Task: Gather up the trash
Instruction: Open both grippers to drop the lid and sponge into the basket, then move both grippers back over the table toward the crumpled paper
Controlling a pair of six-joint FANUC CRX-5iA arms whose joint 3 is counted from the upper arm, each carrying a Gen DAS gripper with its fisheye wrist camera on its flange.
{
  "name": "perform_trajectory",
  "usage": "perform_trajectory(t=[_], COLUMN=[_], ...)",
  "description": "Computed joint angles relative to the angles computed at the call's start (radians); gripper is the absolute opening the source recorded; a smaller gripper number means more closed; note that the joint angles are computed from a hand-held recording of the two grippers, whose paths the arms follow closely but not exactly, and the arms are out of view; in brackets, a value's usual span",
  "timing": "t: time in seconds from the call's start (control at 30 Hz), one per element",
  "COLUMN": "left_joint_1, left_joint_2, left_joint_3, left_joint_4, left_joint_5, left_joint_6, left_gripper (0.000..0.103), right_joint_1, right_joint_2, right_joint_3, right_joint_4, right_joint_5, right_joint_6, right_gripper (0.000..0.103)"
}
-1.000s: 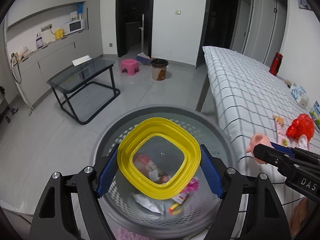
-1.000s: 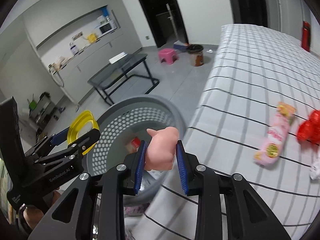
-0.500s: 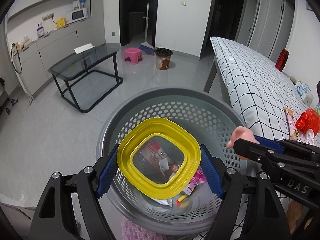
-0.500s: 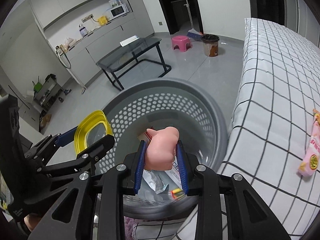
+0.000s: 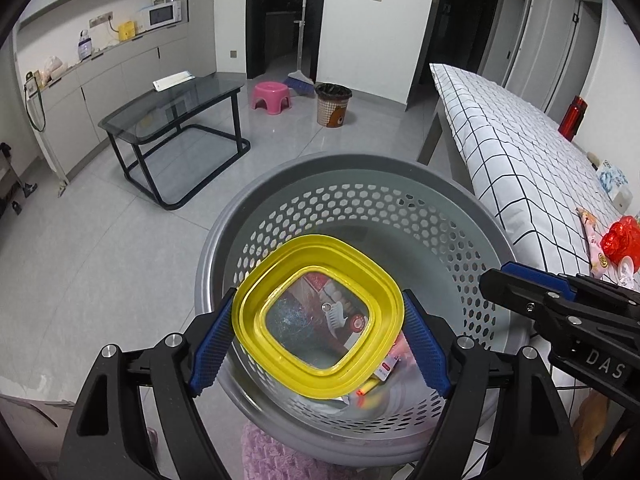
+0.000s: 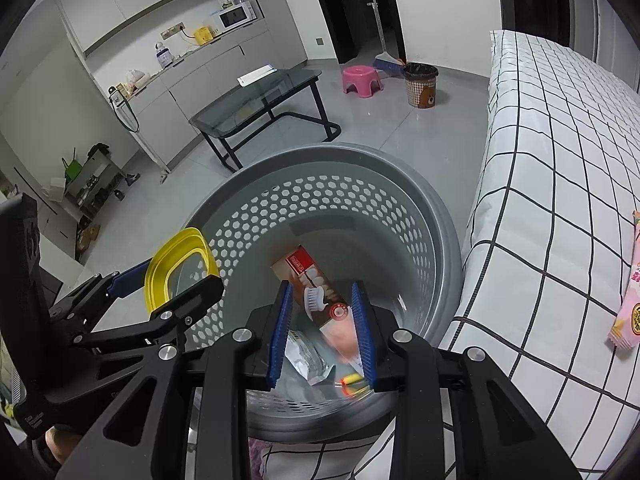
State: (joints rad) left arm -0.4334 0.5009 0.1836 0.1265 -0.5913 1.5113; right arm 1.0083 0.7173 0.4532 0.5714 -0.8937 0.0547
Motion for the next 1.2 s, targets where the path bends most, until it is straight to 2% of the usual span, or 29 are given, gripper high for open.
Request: perform_trajectory(t=[0.07,0.1,0.17,0.57,0.8,1.07,1.2], left_joint_1=[0.000,-0.002,-0.001,-0.003,-0.012,-0.024,-0.032], left_joint_2=[0.000,0.003,0.000,-0.013,-0.030,-0.062,-0.076], left_joint_3=[0.002,0.008,0.005,0.009,0.011,0.007,0.010], left_joint_4=[-0.006,-0.017,-0.023,-0.076,-0.121,-0.189,-0.222], left_joint_5=[-0.006,-0.012,-0.010,-0.023,-0.032,-0.036,-0.040], left_joint_6=[0.007,0.021,0.029,0.084,0.130,0.203,0.240], left_gripper=[0.080,0.085,0.085,0.085,0.086,0.089,0.089], right_joint_1=[-0.001,-0.001,0.002,0.004,0.007,0.028,0.042], right_joint_2=[-0.002,-0.003,-0.005,-0.019,-0.038,-0.049,-0.050], right_joint_3=[-0.004,-0.005,-0.011,-0.041,-0.076,-0.093,-0.087], right_joint_4=[0.001,0.001,0.007,0.028,0.059,0.125,0.146], right_joint_5=[0.002,0.002,0.006,0.023,0.042,0.012,-0.029], right_joint_6=[0.000,-0.001,-0.012,-0.042,-0.070,-0.102,-0.105], right_gripper=[0.032,0.036,0.040,0.040,0.046,0.059,0.062])
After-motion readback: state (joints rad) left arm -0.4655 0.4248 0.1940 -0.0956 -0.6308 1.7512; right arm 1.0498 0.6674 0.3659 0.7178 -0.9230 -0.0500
